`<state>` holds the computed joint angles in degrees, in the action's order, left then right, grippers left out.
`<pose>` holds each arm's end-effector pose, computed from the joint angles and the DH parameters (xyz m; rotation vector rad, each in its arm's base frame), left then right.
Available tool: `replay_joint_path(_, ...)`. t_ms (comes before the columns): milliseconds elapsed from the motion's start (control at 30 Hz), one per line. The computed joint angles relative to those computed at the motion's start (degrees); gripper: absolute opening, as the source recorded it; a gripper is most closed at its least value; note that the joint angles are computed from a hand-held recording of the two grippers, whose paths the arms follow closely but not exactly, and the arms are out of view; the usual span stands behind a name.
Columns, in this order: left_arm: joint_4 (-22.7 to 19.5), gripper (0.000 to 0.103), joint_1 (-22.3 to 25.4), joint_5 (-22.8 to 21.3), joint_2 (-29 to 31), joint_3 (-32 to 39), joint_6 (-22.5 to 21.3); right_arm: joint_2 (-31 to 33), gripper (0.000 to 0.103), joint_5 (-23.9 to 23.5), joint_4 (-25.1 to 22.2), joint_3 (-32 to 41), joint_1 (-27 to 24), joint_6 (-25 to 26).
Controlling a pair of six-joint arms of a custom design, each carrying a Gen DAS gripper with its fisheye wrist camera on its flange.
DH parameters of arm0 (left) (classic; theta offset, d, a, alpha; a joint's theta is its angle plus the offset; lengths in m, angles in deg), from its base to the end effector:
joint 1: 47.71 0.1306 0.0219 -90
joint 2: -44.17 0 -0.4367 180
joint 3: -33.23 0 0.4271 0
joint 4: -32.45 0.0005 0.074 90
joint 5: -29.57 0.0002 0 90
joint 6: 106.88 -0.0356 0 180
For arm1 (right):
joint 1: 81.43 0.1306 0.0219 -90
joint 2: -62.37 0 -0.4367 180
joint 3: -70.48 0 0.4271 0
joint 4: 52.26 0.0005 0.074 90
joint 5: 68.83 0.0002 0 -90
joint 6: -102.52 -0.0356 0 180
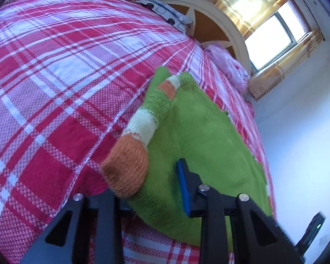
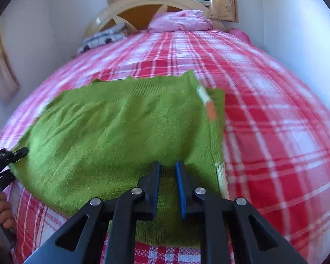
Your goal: Fold small clothes
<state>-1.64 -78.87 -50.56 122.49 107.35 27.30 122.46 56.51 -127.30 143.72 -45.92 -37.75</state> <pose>0.3773 -0.2359 0.4592 -0.1712 2.3799 -0.8689 0.2307 0.1387 0.5153 0.4922 2.3276 -0.1494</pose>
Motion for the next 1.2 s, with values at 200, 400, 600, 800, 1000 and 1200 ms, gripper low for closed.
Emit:
replay_joint_path(200,2.69,0.025,0.12,0.32,-0.58,-1.06,1.11,9.9,0.063,-9.21,14.68,9.73,-0.47,10.33)
replay_joint_path(400,5.46,0.025,0.81,1.98,-0.98,-2.36,2.88,30.09,0.063,-22.37,12.62,26.31,-1.8,20.53)
replay_joint_path(600,7.04,0.025,1.18,2.84,-1.34,-3.15,3.86,43.98,0.063,-27.6,8.67,38.84,-0.84,25.4)
replay_joint_path(800,7.59,0.024,1.25,2.89,-1.59,-3.51,4.54,51.36,0.063,-23.01,3.04,46.25,0.95,30.19)
replay_joint_path(1000,7.8,0.023,1.43,3.13,-1.89,-3.89,4.66,51.81,0.048,-17.99,1.51,46.3,1.8,33.65)
replay_joint_path(1200,6.59,0.023,0.89,2.41,-1.34,-3.02,3.47,48.04,0.013,-23.35,4.13,42.23,-0.65,27.87)
